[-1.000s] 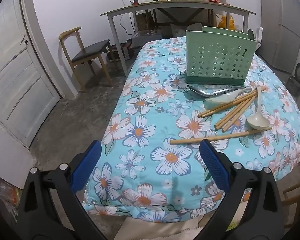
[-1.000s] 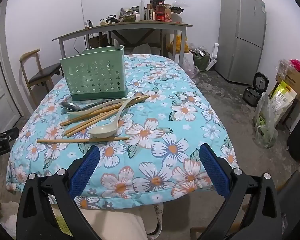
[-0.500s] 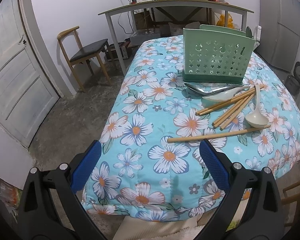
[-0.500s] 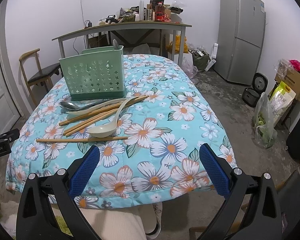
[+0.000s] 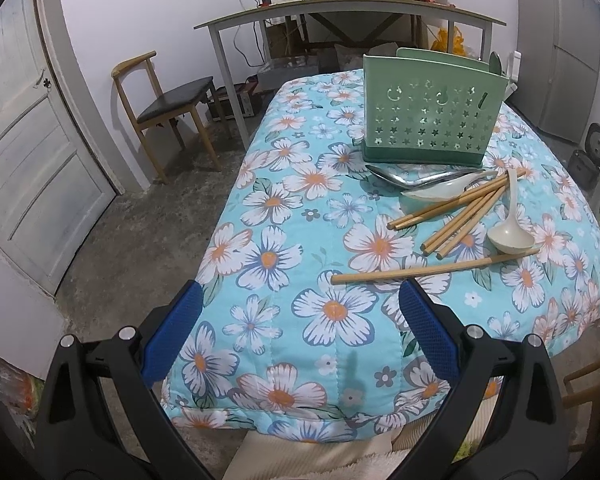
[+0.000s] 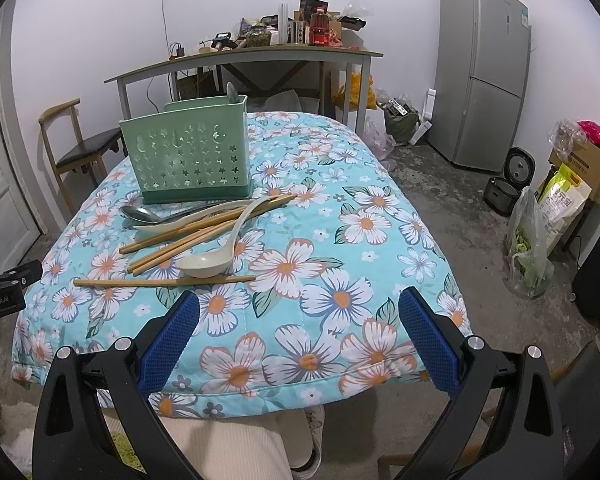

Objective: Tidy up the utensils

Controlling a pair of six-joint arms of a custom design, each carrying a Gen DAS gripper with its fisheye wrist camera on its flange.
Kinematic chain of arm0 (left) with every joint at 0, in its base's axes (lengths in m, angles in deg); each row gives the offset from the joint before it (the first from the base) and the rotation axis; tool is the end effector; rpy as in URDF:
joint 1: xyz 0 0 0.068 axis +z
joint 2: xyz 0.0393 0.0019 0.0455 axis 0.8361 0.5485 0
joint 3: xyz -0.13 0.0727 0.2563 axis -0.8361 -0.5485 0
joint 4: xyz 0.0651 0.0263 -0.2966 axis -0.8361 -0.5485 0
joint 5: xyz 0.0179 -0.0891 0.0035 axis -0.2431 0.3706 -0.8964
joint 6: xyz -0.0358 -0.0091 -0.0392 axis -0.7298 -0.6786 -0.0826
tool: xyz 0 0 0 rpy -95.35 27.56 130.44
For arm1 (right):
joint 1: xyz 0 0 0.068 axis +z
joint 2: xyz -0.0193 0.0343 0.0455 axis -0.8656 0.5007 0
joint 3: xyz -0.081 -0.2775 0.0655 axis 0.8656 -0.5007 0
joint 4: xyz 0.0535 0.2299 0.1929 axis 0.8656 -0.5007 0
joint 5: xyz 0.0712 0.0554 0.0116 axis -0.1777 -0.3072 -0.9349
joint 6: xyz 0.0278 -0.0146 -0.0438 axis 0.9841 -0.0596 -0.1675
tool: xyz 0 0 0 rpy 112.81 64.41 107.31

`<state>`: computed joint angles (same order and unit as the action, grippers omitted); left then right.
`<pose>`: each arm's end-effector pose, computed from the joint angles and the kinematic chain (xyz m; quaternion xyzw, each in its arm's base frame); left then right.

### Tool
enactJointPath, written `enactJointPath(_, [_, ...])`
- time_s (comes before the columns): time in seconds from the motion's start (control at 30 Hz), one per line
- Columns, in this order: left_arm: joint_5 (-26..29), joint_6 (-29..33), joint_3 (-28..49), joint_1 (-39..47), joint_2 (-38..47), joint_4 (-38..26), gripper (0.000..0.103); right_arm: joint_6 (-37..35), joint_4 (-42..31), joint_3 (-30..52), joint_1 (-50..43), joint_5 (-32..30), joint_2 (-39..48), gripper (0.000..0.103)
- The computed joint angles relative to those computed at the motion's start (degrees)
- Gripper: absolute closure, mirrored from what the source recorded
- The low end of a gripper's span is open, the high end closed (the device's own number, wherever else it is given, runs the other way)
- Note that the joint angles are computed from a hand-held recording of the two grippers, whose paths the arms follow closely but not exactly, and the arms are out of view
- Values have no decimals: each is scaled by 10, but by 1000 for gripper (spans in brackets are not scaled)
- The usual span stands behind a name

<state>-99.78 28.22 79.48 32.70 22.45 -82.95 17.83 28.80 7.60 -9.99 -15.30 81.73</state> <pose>0.2954 -0.1181 0.1661 0.0711 0.9301 0.0735 0.3528 0.2332 0.2373 0.1463 0.1612 0.8879 -0.0656 0.4257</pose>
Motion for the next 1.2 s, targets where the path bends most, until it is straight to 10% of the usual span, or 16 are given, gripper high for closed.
enactJointPath(1.2, [25, -4, -24, -2, -30, 36, 8, 0, -8, 2, 2, 3, -9, 6])
